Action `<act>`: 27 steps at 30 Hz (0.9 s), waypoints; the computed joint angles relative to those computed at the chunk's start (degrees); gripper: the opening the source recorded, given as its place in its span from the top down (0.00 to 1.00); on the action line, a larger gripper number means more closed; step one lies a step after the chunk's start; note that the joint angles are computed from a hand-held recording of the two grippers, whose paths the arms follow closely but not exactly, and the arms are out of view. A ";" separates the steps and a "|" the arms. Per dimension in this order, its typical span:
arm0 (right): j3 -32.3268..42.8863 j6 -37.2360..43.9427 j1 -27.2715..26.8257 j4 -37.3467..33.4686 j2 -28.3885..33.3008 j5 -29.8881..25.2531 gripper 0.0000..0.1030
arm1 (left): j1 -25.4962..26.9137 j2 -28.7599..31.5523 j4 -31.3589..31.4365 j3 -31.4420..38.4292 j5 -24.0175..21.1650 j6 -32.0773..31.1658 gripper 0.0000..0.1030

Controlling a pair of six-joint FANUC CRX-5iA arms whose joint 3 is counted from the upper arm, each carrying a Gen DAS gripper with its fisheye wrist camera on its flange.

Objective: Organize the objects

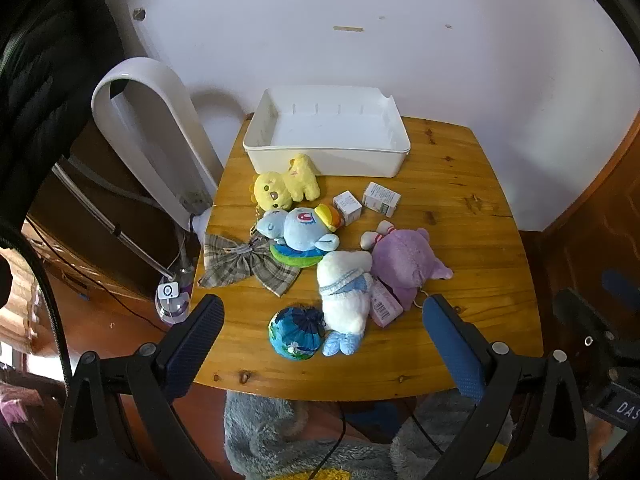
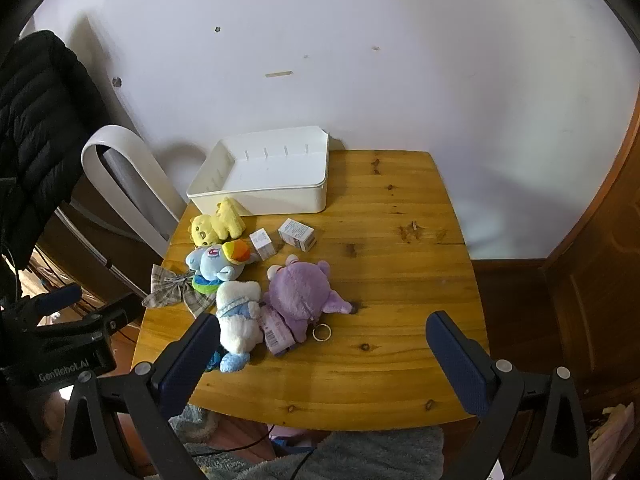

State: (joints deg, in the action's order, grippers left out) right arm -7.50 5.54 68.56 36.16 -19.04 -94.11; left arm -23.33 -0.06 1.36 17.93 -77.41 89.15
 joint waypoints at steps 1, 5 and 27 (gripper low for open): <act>0.05 0.01 0.04 0.11 0.02 -0.03 0.00 | -0.05 0.09 0.01 0.07 -0.07 0.16 0.03; 0.14 -0.15 0.07 0.72 0.33 -0.29 0.00 | -0.09 -0.15 -0.04 -0.03 0.15 0.30 0.03; -0.25 2.65 -0.36 4.07 1.09 -0.01 0.00 | 1.11 -0.02 -0.71 0.69 0.43 1.09 0.03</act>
State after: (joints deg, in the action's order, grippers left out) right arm -7.75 8.19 68.20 40.23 -17.95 -94.12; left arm -22.22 -0.08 0.66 18.62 -76.98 90.24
